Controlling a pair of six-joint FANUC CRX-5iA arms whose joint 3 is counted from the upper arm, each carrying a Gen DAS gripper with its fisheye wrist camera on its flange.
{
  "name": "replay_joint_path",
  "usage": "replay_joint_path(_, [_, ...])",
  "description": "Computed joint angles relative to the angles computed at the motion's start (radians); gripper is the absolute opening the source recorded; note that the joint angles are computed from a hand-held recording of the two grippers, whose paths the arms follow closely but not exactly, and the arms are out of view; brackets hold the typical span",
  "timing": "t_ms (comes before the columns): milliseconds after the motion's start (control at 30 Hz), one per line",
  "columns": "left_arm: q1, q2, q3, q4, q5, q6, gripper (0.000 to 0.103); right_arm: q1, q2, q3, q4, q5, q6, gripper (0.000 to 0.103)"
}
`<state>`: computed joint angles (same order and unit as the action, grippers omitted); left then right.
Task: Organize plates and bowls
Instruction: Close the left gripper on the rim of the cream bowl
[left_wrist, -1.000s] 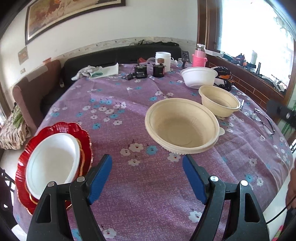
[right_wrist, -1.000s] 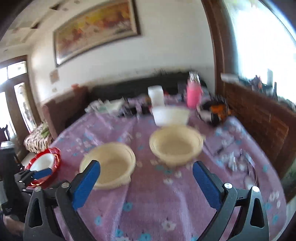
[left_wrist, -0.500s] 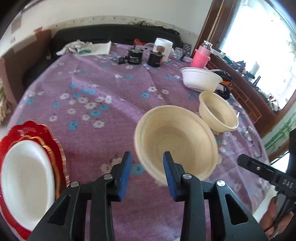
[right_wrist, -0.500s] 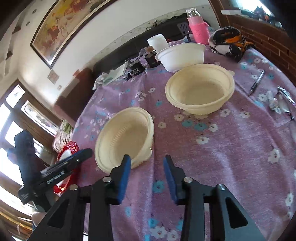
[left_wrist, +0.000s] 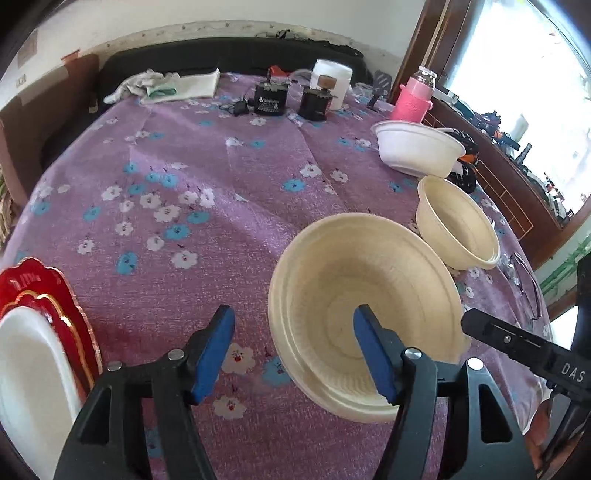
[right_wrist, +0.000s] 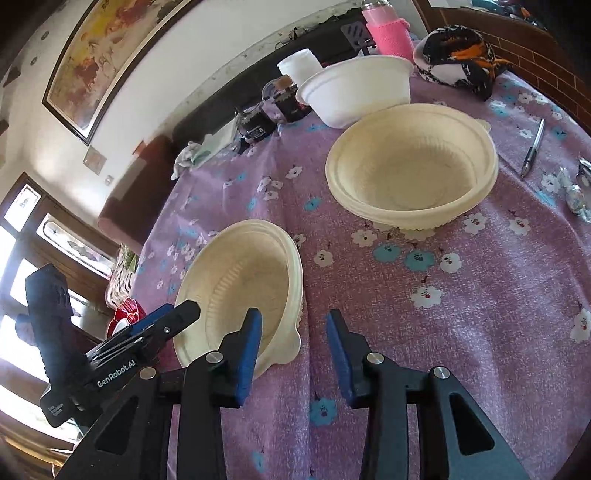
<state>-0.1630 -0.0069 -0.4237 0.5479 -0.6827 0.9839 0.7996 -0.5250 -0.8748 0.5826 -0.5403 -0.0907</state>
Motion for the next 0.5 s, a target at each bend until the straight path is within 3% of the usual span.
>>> replay_joint_path(167, [-0.008, 0.016, 0.001, -0.022, 0.019, 0.022, 0.064, -0.004, 0.021, 0.0, 0.017, 0.004, -0.015, 0.025])
replay_joint_path(233, [-0.011, 0.008, -0.01, -0.03, 0.035, 0.027, 0.043, -0.002, 0.023, -0.004, 0.027, 0.007, -0.022, 0.021])
replay_joint_path(267, [-0.01, 0.008, -0.01, -0.033, 0.03, 0.028, 0.028, 0.0, 0.022, -0.008, 0.034, 0.009, -0.03, 0.02])
replay_joint_path(300, [-0.009, 0.01, -0.012, -0.023, 0.021, 0.016, 0.024, 0.003, 0.022, -0.01, 0.036, 0.011, -0.032, 0.02])
replay_joint_path(500, [-0.025, -0.057, -0.061, -0.084, 0.065, 0.026, 0.021, 0.044, -0.008, -0.031, 0.089, -0.001, -0.078, 0.017])
